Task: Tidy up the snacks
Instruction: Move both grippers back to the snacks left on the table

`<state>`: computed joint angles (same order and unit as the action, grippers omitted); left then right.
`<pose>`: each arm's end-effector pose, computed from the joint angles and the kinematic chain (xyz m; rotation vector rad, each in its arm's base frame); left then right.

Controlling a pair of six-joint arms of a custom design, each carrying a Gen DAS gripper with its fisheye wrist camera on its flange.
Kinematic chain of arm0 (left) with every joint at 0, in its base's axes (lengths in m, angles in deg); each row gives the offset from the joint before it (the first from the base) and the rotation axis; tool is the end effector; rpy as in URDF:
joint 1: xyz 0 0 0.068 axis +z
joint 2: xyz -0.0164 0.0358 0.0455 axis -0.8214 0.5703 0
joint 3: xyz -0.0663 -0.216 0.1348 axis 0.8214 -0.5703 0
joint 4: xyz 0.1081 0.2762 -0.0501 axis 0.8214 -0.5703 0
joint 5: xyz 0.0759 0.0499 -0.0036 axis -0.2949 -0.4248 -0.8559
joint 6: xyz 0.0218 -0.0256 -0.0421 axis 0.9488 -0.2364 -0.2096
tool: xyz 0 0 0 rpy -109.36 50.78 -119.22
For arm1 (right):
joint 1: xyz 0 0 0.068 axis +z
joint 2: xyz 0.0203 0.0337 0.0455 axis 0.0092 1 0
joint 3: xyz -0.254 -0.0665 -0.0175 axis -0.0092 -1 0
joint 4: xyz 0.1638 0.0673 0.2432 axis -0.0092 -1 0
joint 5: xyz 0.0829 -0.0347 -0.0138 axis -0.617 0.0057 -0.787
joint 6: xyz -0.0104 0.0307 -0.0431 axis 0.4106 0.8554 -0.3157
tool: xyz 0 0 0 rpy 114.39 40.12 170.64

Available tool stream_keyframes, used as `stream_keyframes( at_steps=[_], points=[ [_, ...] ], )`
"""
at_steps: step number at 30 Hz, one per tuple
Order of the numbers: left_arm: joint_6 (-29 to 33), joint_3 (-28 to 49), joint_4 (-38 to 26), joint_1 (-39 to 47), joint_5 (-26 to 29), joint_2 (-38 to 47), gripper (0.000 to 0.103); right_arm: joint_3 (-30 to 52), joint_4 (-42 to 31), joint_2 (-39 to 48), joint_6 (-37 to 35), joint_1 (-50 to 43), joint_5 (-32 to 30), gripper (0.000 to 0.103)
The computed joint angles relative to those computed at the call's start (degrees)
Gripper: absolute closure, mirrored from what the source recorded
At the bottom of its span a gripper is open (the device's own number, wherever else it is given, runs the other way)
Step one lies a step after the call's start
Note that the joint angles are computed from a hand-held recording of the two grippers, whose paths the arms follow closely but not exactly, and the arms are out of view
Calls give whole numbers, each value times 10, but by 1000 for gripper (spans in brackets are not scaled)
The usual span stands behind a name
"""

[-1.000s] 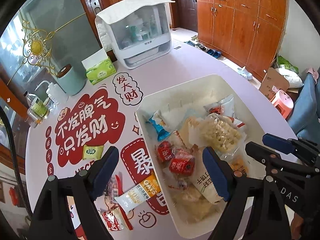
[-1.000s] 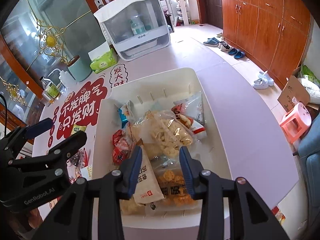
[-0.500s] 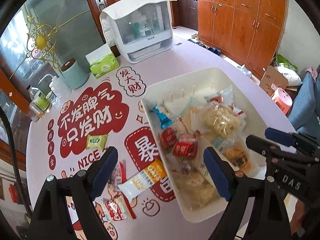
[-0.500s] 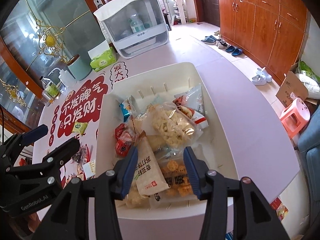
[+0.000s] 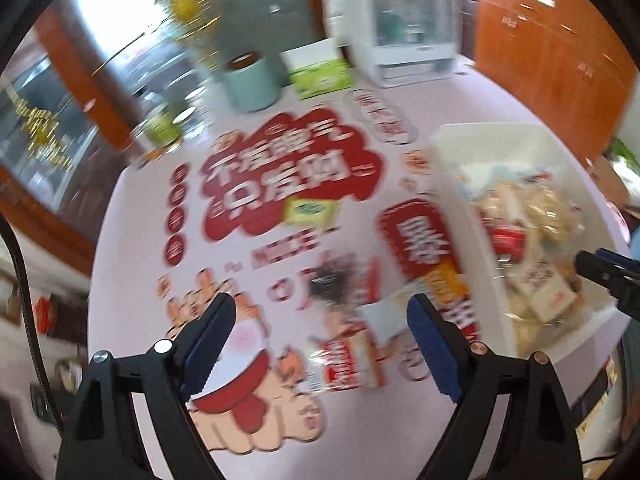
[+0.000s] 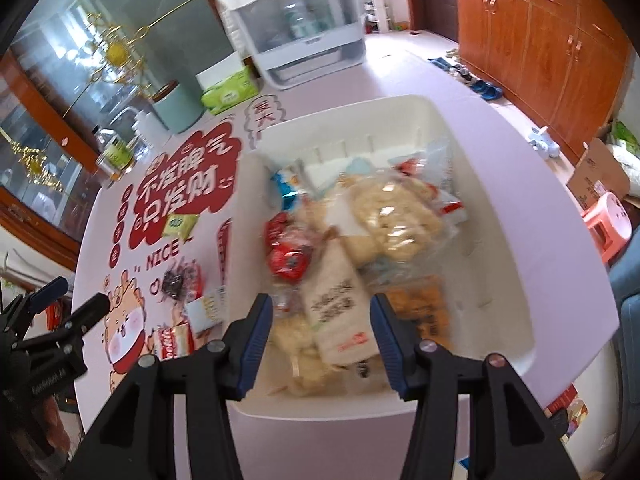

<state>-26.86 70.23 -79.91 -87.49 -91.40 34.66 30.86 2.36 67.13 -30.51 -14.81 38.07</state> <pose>0.1858 -0.0993 0.3711 -0.1529 2.6686 0.3081 0.2097 -0.0442 0.3377 -0.1255 2.7147 0.3660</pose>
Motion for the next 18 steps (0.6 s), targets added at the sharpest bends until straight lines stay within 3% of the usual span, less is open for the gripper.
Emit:
stream_keyframes(
  at_steps=[4,11,18],
  points=[
    [50,-26,-4,73,-1,-45,16,-4,7,-14,43,75,5,52],
    [238,7,41,199,-22,-60,16,11,35,-16,132,234,19,51],
    [460,21,151,328,74,0,16,11,101,42,174,377,36,43]
  ],
)
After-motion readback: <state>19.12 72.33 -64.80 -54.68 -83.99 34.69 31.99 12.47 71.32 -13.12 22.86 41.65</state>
